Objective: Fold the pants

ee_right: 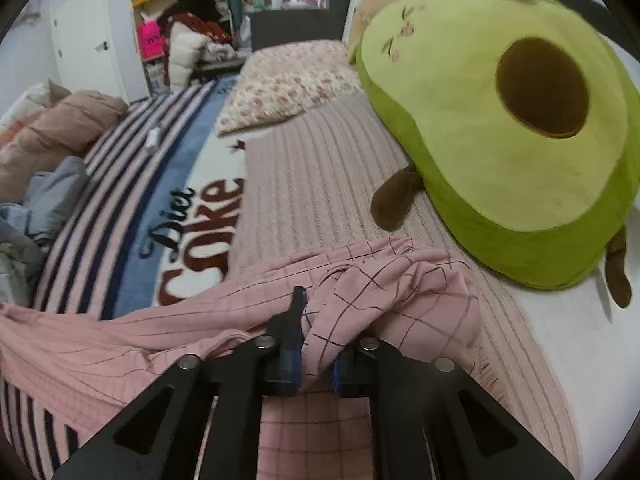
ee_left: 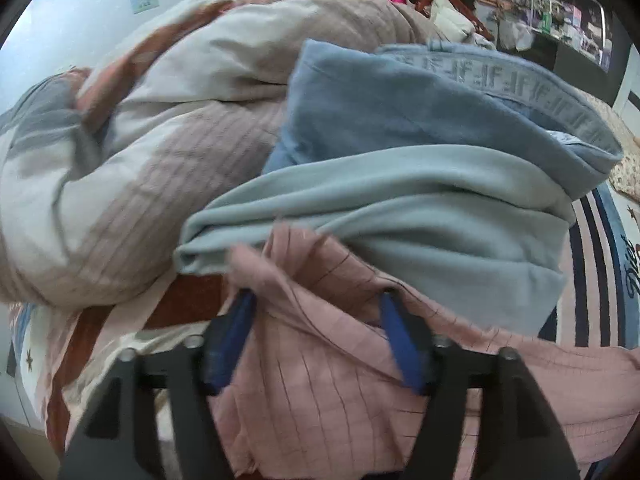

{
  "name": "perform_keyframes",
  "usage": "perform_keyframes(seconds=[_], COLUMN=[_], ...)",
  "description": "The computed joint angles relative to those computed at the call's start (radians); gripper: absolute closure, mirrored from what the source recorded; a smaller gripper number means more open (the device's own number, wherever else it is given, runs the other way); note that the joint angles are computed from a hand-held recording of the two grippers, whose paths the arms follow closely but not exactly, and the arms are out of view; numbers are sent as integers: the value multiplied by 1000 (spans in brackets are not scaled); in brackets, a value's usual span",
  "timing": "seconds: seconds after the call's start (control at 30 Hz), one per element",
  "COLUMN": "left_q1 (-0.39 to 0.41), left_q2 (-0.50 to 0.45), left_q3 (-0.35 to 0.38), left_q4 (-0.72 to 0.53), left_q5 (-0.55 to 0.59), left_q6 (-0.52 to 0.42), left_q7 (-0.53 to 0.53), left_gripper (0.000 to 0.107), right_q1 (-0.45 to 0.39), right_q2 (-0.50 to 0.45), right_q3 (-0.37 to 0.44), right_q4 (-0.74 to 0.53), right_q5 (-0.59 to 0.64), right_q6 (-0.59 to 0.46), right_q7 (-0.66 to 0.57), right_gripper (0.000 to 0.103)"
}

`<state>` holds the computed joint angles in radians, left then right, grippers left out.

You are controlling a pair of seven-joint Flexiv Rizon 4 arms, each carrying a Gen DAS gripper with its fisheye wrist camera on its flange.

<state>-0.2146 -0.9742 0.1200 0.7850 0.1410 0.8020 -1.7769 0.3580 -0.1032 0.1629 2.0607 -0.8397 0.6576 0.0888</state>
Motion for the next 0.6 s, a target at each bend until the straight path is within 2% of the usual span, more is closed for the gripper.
perform_keyframes(seconds=[0.07, 0.13, 0.17, 0.23, 0.33, 0.5, 0.6], left_q1=[-19, -22, -13, 23, 59, 109, 195], left_q2=[-16, 9, 37, 106, 196, 351, 399], left_q3=[38, 39, 17, -50, -120, -217, -334], left_q4=[-40, -5, 44, 172, 342, 676, 839], left_q5=[32, 56, 49, 4, -76, -195, -342], left_q6=[-16, 25, 66, 153, 237, 418, 456], left_q7=[-29, -38, -26, 17, 116, 270, 386], left_gripper=[32, 23, 20, 19, 18, 12, 11], right_q1=[-12, -19, -19, -22, -20, -5, 14], right_q2=[-23, -23, -15, 14, 67, 149, 159], right_q3=[-5, -7, -7, -4, 15, 74, 103], right_q4=[-11, 0, 12, 43, 85, 168, 211], right_q5=[60, 89, 83, 59, 7, -82, -86], right_q6=[18, 53, 70, 113, 148, 234, 290], right_q7=[-49, -68, -58, -29, 35, 163, 215], right_gripper=[89, 74, 70, 49, 36, 34, 34])
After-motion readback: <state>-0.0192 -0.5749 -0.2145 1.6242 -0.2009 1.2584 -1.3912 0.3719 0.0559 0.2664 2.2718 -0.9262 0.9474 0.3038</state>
